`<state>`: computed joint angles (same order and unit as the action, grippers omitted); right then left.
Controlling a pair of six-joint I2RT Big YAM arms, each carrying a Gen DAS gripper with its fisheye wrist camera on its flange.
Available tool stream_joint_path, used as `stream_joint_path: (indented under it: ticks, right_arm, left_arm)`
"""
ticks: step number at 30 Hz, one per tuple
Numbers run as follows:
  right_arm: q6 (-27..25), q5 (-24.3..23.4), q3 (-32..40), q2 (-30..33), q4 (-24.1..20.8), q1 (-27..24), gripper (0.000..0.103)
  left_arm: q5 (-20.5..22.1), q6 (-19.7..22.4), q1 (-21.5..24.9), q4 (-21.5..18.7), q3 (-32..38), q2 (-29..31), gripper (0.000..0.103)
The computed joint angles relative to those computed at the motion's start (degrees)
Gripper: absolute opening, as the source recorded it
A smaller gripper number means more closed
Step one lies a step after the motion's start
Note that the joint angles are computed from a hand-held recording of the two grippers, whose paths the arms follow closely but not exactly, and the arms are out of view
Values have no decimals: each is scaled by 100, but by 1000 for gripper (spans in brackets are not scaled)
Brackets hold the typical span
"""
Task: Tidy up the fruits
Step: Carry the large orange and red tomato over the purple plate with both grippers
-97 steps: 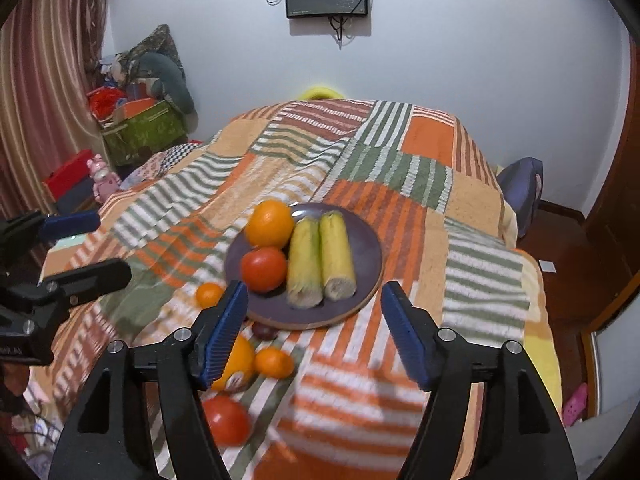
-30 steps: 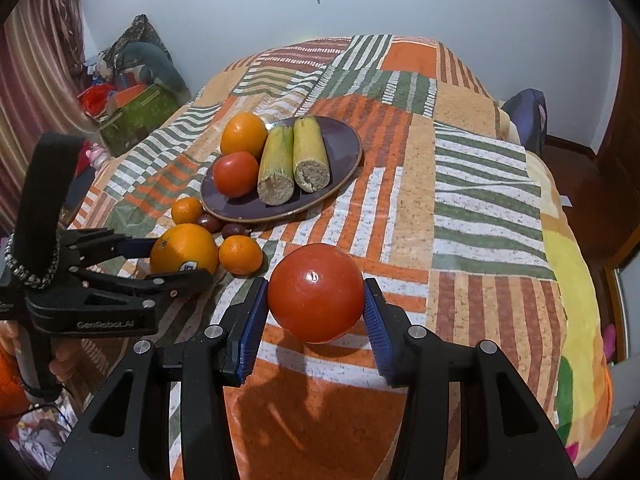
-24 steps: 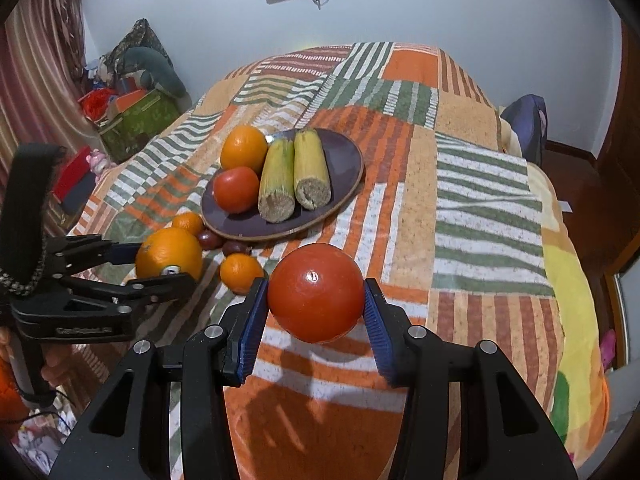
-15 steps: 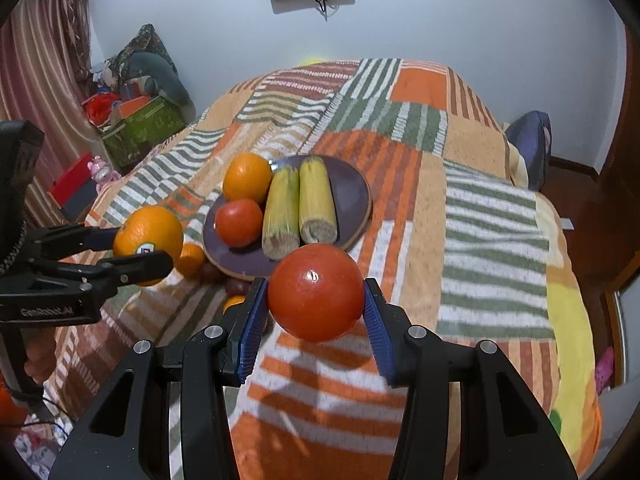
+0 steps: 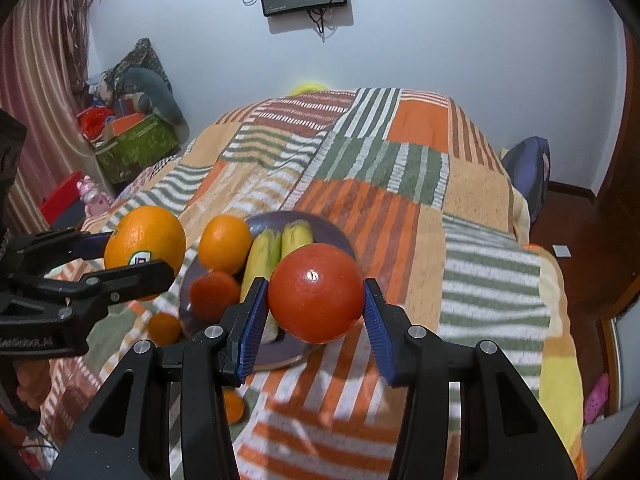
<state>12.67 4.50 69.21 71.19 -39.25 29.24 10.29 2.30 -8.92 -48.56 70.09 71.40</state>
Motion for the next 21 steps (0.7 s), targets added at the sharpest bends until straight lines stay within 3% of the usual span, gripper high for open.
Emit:
stream_joint_path:
  ticks: [21]
  right_arm:
    - [-177,-41,622,961,22,-203,44]
  left_arm:
    - [-125,-246,-102,286,555,1009,66]
